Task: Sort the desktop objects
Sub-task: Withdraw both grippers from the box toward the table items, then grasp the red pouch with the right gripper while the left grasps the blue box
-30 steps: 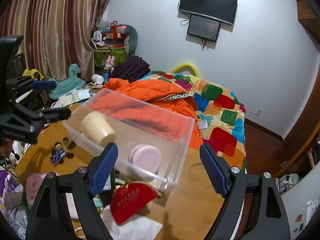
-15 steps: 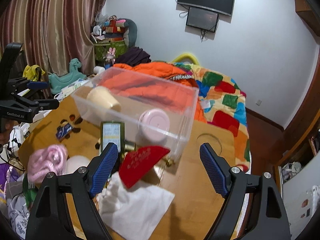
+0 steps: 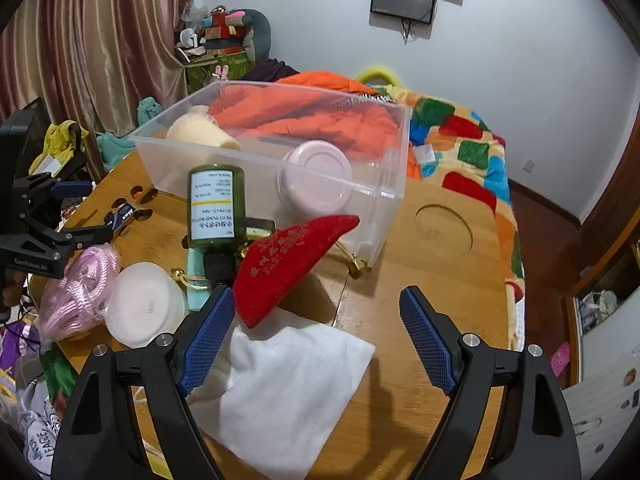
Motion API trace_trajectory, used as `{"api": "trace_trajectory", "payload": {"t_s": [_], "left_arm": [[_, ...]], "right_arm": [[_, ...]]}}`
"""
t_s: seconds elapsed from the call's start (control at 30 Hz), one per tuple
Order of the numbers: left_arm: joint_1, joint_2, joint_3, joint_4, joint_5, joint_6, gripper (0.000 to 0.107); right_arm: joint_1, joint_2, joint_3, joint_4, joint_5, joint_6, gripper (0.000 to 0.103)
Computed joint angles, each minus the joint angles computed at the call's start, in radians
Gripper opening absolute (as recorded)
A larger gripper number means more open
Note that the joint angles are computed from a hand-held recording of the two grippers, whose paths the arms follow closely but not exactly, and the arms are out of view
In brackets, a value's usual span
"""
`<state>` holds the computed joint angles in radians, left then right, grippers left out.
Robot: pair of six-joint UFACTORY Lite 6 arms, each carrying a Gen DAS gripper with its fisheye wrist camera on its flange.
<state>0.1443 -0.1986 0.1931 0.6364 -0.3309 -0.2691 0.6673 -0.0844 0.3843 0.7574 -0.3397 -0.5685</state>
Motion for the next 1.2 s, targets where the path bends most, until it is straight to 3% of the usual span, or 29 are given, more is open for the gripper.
{"api": "trace_trajectory", "payload": {"t_s": [0.13,0.4,0.5,0.57,0.63,0.77,0.87,1.03,1.2], "left_arm": [[0.024,0.061,0.032,0.093,-0.023,-0.069,0.077],[0.047,0.134,0.061,0.142,-0.058,-0.087,0.063],[0.051,0.135,0.069,0.170,-0.054,-0.104,0.060],[0.048,0.128,0.063,0.150,-0.052,-0.078,0.056],[0.038,0.124,0.059,0.098,-0.049,-0.022,0.046],[-0.003,0.122,0.043,-0.047,-0.056,0.120,0.042],[-0.027,0.101,0.025,-0.124,-0.055,0.193,0.040],[-0.026,0.061,0.007,-0.071,-0.058,0.148,0.027],[-0.066,0.022,-0.012,-0.122,-0.039,0.179,0.025]], "right_arm": [[-0.037,0.046,0.023,-0.172,0.017,0.162,0.082],[-0.092,0.136,0.091,-0.601,0.016,0.557,0.080],[-0.122,0.184,0.131,-0.821,0.012,0.768,0.063],[-0.135,0.212,0.153,-0.925,0.010,0.864,0.046],[-0.142,0.231,0.160,-0.977,-0.004,0.912,0.035],[-0.156,0.233,0.141,-1.057,-0.038,0.986,0.021],[-0.149,0.202,0.118,-1.014,-0.042,0.947,0.012],[-0.176,0.118,0.071,-1.076,-0.053,1.000,0.011],[-0.179,0.029,0.026,-1.069,-0.040,0.990,0.010]]}}
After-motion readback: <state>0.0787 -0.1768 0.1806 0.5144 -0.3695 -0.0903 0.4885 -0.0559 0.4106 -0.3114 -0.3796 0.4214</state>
